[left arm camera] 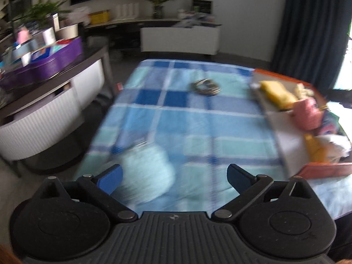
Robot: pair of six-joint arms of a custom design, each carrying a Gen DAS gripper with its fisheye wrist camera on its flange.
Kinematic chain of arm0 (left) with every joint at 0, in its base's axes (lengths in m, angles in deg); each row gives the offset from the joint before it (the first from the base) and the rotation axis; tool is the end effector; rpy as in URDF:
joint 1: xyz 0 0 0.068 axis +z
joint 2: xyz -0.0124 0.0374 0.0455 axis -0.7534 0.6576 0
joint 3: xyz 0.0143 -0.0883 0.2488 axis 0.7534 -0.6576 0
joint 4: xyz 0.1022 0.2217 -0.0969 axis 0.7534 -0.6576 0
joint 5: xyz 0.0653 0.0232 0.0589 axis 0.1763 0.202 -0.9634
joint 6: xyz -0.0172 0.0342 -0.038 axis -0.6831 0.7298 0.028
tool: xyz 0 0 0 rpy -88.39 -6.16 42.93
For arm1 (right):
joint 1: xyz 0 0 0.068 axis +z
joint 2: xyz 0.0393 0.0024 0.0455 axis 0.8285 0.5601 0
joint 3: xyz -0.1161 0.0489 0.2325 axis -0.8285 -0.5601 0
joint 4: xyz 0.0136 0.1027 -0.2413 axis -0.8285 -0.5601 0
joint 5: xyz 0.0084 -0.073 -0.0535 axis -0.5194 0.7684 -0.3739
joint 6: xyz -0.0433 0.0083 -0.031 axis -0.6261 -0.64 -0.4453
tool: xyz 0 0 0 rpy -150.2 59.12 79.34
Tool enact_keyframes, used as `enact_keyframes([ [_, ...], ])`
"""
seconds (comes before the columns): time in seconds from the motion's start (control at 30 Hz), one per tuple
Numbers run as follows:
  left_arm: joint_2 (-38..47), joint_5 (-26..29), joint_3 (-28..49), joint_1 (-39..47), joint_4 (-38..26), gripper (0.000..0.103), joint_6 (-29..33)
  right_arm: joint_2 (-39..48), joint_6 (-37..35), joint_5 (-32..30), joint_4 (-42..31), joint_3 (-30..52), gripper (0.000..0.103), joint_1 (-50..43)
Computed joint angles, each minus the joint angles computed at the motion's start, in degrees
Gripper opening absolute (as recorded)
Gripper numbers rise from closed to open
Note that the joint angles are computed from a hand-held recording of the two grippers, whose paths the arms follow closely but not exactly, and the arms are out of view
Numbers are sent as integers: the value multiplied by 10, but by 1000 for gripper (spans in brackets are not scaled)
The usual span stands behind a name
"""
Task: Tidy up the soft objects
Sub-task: 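Move the left tool to the light blue knit ball and grasp it, then grasp the coiled white cable with the right tool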
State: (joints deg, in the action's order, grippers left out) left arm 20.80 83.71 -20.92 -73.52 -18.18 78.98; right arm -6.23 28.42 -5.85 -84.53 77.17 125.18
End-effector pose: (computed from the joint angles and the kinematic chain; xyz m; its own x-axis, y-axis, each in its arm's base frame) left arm 0.2216 -0.1015 0.0616 -0.6475 0.2641 -0.7148 0.3943 0.9188 -0.0177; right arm 0.0821 0.1337 0.1404 -0.4894 0.2692 -0.8295 0.2285 0.9575 0.1759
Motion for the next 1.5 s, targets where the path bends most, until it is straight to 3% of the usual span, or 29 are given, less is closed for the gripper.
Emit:
enact_keyframes([
  [0.17,47,37,8,67,26,103,33,34,-44,-16,57,7,78,-12],
  [0.33,128,46,59,71,40,101,41,63,-95,-37,113,12,79,-38],
  [0.43,161,60,77,73,53,70,40,83,-136,-59,160,10,79,-66],
  [0.53,161,93,82,86,59,57,23,105,-176,-89,212,7,79,-100],
  [0.77,149,94,143,62,26,56,-9,190,-272,-171,347,20,79,-187],
  [1.03,183,85,242,49,-39,56,-36,344,-382,-270,467,104,83,-289],
  [1.27,218,90,318,62,-88,56,-49,506,-452,-335,484,251,85,-361],
  [1.5,252,94,372,68,-114,56,-59,634,-472,-348,431,394,85,-395],
])
